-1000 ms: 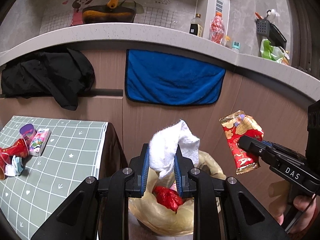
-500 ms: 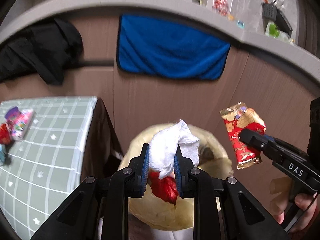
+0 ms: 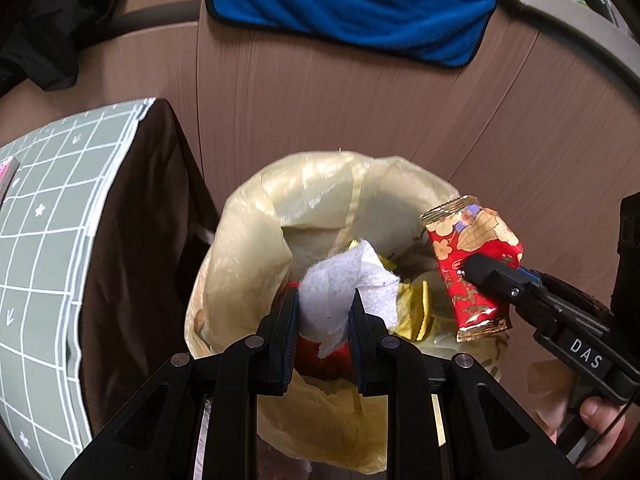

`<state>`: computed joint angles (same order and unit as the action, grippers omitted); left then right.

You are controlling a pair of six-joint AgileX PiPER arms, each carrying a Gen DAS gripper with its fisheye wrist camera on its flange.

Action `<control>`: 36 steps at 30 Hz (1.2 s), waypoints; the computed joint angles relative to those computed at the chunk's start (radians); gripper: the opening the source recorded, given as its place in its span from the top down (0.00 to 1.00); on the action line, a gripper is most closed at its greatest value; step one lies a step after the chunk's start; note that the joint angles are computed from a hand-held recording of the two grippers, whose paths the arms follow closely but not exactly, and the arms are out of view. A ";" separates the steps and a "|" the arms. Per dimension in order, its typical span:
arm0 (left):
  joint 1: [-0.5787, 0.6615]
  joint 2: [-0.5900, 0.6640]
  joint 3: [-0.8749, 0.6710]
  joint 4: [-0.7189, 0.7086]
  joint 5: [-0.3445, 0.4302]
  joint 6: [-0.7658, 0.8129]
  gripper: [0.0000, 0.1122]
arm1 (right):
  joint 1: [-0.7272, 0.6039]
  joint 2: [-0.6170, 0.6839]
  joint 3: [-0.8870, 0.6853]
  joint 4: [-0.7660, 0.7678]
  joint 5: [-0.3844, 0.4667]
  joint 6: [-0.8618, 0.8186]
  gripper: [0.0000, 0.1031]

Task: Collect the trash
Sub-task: 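Open both tools to drop the tissue and wrapper into the bin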

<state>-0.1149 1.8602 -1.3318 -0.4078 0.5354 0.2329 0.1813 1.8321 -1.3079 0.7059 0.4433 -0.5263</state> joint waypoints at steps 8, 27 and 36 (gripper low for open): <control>-0.007 0.033 -0.041 0.073 0.050 -0.060 0.79 | 0.007 0.033 -0.009 -0.088 0.014 0.077 0.82; 0.010 0.021 -0.028 -0.032 0.056 0.070 0.76 | 0.032 0.015 0.020 -0.226 -0.027 0.180 0.81; 0.032 -0.022 -0.005 -0.097 0.052 0.122 0.63 | 0.036 -0.003 0.031 -0.219 -0.036 0.204 0.73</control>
